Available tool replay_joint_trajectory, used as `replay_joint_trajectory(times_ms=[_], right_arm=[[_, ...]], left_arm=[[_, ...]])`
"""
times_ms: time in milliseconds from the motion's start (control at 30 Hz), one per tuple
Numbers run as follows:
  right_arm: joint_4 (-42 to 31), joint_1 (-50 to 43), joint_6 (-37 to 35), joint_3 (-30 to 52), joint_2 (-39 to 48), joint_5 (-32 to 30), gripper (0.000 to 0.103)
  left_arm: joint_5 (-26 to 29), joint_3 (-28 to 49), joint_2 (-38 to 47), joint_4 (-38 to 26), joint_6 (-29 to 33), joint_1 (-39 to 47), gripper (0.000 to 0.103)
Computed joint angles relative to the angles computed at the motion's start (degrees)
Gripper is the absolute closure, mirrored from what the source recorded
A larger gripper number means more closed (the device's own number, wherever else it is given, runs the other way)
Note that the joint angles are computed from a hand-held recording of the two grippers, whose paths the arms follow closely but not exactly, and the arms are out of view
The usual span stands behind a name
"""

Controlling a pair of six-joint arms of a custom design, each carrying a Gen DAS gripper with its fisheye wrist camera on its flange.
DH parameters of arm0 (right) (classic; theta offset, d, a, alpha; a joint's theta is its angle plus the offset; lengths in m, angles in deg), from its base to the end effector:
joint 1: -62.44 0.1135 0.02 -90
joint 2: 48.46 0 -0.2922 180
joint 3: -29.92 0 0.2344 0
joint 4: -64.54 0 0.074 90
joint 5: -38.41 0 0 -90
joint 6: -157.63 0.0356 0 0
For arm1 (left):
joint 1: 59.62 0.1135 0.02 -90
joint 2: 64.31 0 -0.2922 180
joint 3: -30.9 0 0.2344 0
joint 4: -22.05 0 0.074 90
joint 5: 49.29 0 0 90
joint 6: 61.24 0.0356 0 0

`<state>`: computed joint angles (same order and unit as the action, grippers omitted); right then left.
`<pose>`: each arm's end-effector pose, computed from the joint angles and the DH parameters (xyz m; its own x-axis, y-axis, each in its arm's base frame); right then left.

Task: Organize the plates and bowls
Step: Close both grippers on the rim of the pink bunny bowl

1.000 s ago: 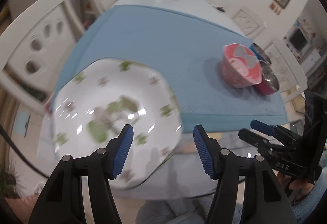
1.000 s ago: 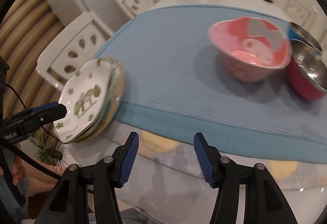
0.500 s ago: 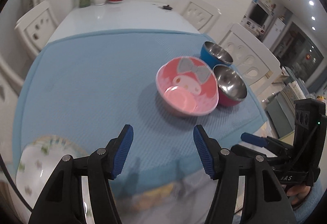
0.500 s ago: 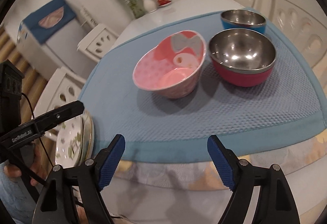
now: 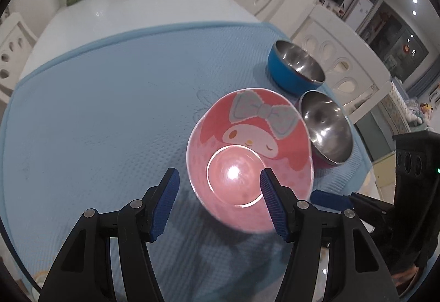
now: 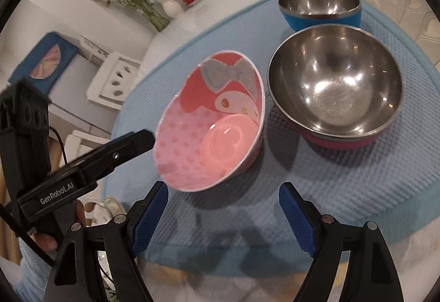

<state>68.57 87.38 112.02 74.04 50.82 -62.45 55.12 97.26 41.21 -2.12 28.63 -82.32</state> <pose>0.2415 0.1197 0.1247 -0.8692 0.3535 -0.3458 0.1213 0.8304 0.5438 0.2998 -0.1350 0.1501 -0.8255 0.3429 -0.4483 0.4749 0.8512 -0.2234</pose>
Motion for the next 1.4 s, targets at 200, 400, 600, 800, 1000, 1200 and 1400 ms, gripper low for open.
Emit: replay_joint_trajectory(times_ms=[200, 400, 600, 800, 1000, 1200, 1400], right_arm=[[-0.70, -1.89, -0.11, 3.70, 5.39, -1.26, 0.022], [0.49, -2.16, -0.92, 6.01, 8.88, -1.19, 0.022], [0.47, -1.44, -1.36, 7.88, 10.72, 0.23, 0.030], [0.01, -0.57, -1.89, 9.70, 11.36, 3.52, 0.039], [-0.15, 0.31, -1.37, 10.82, 11.78, 6.04, 0.043], [-1.01, 0.99, -0.64, 11.05, 11.33, 8.64, 0.054], [-2.85, 1.34, 0.12, 11.03, 10.94, 11.52, 0.066]], left_arm=[[-1.45, 6.48, 6.61, -4.28, 2.05, -0.33, 0.044], [0.21, 9.35, 10.08, -6.05, 3.40, 0.34, 0.044], [0.80, 10.98, 11.93, -7.33, 3.77, 0.03, 0.045], [2.98, 10.77, 12.17, -7.18, 4.54, -0.26, 0.047], [4.10, 10.32, 11.08, -5.63, 1.74, -0.62, 0.048], [3.26, 9.74, 10.94, -5.29, 3.10, -1.00, 0.048], [3.14, 7.00, 7.90, -3.62, 5.76, -1.24, 0.055]])
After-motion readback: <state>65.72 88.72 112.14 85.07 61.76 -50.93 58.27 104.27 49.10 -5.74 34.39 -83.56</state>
